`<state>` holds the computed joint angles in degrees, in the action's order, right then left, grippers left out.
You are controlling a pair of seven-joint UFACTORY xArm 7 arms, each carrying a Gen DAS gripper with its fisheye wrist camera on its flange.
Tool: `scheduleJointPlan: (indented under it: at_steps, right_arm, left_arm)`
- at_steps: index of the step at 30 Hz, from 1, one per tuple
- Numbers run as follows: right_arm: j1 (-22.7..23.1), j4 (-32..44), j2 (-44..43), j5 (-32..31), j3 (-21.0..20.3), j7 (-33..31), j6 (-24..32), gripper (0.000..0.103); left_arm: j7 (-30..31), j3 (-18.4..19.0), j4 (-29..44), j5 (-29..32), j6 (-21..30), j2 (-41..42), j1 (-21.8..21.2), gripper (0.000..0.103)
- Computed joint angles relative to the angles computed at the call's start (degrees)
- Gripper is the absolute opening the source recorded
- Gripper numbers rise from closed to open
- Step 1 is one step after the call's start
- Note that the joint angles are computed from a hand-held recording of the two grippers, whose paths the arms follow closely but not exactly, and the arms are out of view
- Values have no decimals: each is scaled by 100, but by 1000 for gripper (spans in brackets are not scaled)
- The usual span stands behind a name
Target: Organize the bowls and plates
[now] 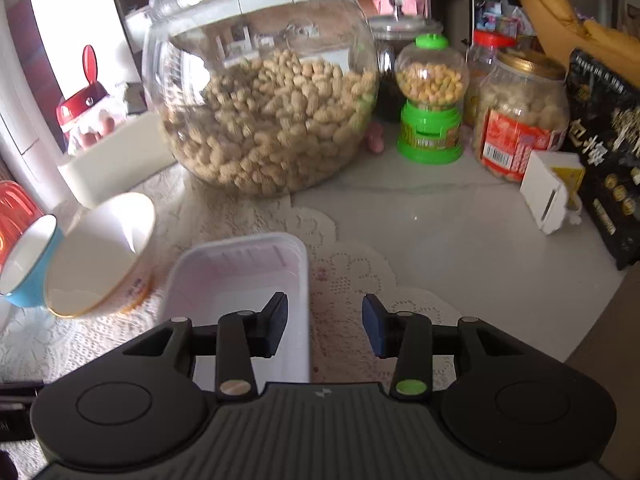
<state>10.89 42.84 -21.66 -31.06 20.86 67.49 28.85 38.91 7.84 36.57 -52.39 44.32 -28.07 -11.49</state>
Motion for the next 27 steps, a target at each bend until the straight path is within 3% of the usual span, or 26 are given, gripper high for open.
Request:
scheduleJointPlan:
  at_steps: [5,11,15,18,22,24,27]
  right_arm:
    - [190,316,-64,-7,214,-33,382,41]
    - [374,954,279,-303,290,-396,215,41]
    - [316,1651,1149,-856,265,-326,-198,44]
    - [473,2377,2128,-843,76,-396,-205,44]
    - [760,3278,3252,-768,-250,-437,-16,44]
    - [822,3560,3630,-539,-381,-603,-39,44]
    - [452,3456,3791,817,-116,-1524,-591,41]
  left_arm:
    - [-121,158,-170,-9,-7,-342,179,39]
    - [-840,302,144,-505,-812,-193,339,39]
    - [-1488,125,542,-208,-1247,423,453,39]
    - [-1786,-42,802,175,-1480,874,498,39]
    - [-1636,-98,1205,133,-1591,1461,390,39]
    - [-1475,-191,1315,192,-1562,1616,415,37]
    - [-1818,-440,1299,1253,-1446,1481,639,36]
